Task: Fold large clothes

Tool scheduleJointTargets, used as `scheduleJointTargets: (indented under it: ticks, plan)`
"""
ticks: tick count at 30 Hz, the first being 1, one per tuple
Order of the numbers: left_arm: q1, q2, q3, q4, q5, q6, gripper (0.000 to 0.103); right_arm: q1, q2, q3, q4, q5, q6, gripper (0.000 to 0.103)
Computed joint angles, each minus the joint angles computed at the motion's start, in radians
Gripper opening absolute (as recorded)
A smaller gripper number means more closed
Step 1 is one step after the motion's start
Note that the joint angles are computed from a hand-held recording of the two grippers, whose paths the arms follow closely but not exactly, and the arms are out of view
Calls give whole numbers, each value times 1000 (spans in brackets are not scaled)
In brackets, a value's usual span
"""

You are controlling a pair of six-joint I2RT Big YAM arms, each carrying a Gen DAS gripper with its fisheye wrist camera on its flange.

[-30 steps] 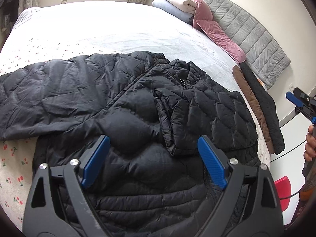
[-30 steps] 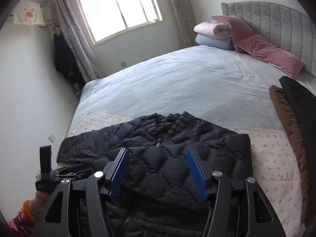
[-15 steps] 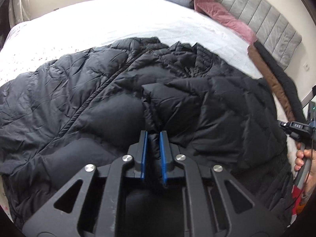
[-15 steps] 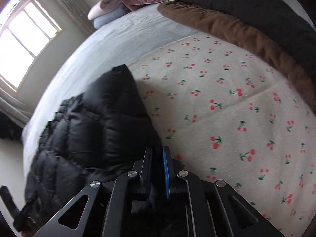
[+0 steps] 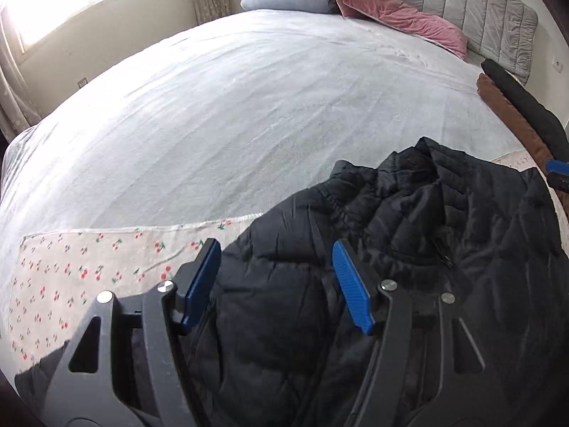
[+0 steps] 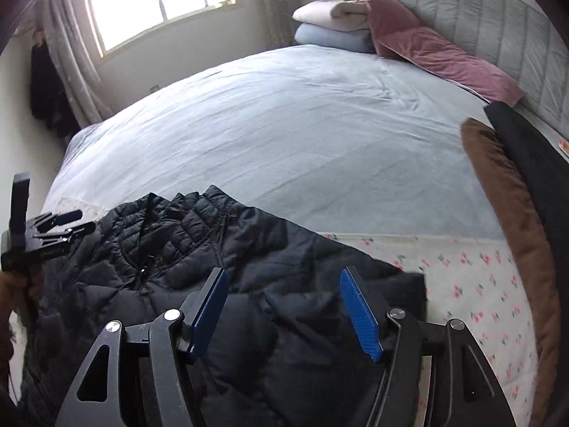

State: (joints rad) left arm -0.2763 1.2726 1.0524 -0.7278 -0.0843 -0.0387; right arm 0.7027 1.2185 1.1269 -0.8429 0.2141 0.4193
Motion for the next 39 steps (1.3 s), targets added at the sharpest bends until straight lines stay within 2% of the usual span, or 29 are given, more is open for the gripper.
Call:
scheduleJointTargets:
  ticks: [2,4,5,6,7,8,9,10,12,13,15,16,18,19,21,23,26,29,34,36,39]
  plan:
    - [20,65,32,2,43,39,66,-8,104,51,28,-1,-48,66]
    - [43,107,49,-12,117,57,66,-31,195,85,40,5,-68,66]
    - [51,115,49,-16,147,55,61,-40,221,82,44,17,-67,66]
    - [57,110,36,2,185,50,42,-49,256,82,48,38,-57,66]
    - [63,95,16,25,217,42,30,-56,270,66,72,35,-45,66]
    - [62,76,-6,47,232,31,9,-62,254,31,117,29,-33,66]
    - [48,39,-43,94,202,9,7,-60,235,-10,184,43,-22,66]
    - [30,-4,-89,160,154,-12,6,-56,223,-34,218,55,-22,66]
    - [10,-38,-150,256,58,-55,6,-53,213,-59,255,69,-23,66]
    - [13,-14,-153,260,20,-89,6,-52,210,-62,257,75,-19,67]
    - [44,50,-107,219,53,-122,10,-51,211,-65,254,91,-12,69]
    - [40,51,-96,204,32,-127,13,-42,212,-60,235,119,-9,72]
    - [4,34,-86,168,-81,-116,38,-11,211,-34,161,200,12,72]
    - [-12,14,-85,144,-132,-117,45,5,208,-18,122,227,28,72]
    - [-34,-51,-101,112,-138,-141,62,39,161,-23,66,235,68,72]
    - [-59,-129,-118,85,-118,-147,68,74,99,-40,25,226,116,73]
    - [-116,-235,-132,11,-130,-153,74,142,16,-61,-56,214,238,76]
    - [-183,-319,-130,-86,-126,-194,80,228,-61,-86,-131,204,346,77]
    - [-263,-445,-126,-265,-113,-336,86,408,-108,-70,-289,252,513,78]
    - [-282,-492,-130,-334,-111,-397,89,492,-133,-65,-357,267,607,78]
    - [-306,-587,-158,-436,-131,-475,91,597,-167,-65,-408,272,716,79]
